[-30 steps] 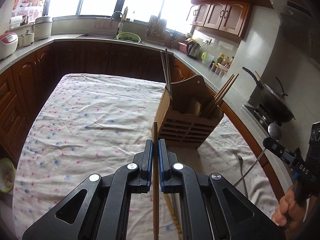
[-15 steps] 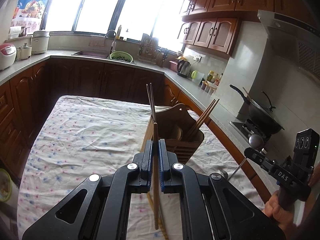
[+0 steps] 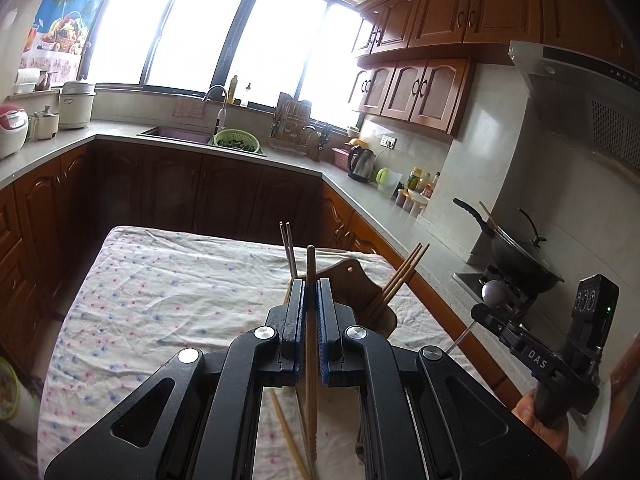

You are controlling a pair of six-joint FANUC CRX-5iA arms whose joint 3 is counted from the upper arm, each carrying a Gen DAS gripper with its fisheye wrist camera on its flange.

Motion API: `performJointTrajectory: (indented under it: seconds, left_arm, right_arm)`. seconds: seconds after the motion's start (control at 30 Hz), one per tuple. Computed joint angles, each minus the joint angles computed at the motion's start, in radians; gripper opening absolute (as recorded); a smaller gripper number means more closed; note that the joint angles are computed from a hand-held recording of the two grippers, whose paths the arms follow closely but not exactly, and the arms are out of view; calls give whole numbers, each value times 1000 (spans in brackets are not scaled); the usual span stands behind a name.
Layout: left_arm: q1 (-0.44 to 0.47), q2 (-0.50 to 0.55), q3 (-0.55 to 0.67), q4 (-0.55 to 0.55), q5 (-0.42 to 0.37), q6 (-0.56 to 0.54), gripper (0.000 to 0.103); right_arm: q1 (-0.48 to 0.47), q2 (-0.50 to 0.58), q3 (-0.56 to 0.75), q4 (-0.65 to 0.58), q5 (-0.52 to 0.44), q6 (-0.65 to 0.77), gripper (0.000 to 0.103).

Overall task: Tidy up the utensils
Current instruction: 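Carry the wooden chopstick with the left tool while the right tool carries the spoon to the holder, then lower the wooden chopstick into the holder and open the left tool while the right tool releases the spoon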

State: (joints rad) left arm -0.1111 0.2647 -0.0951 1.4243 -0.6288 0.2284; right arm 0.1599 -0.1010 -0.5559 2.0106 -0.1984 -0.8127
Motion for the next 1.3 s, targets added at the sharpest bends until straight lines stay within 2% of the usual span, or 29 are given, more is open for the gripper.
performJointTrajectory:
  seconds: [0.37,0.5,0.63,0.73,0.8,1.0,1.2,1.23,1.3]
  left_arm:
    - [-83,87,161,150,98,-65,4]
    - [-132,133,218,253,176,-122,4]
    - [-191,176,252,415,282,-230,4]
    - [-213,207,266,444,332,-242,4]
    - [-216,222,264,426,345,-230,4]
    - [-197,258,258,271,320,-127,4]
    - [-167,280,271,101,272,1,5]
    - [-164,284,273,81,266,10,5]
    - [-183,272,250,141,296,-68,6]
  right_arm:
    - [-8,104,129,74,-151,48,2]
    - [-10,148,167,112,-205,50,2]
    - [-9,186,182,100,-240,62,2]
    - [-13,207,181,89,-233,52,2]
    - [-13,221,178,74,-222,52,2]
    - [-18,253,177,32,-166,69,2]
    - [-8,277,188,-110,-90,199,2]
    - [-3,281,195,-160,-81,252,2]
    - [14,288,202,-241,-75,332,2]
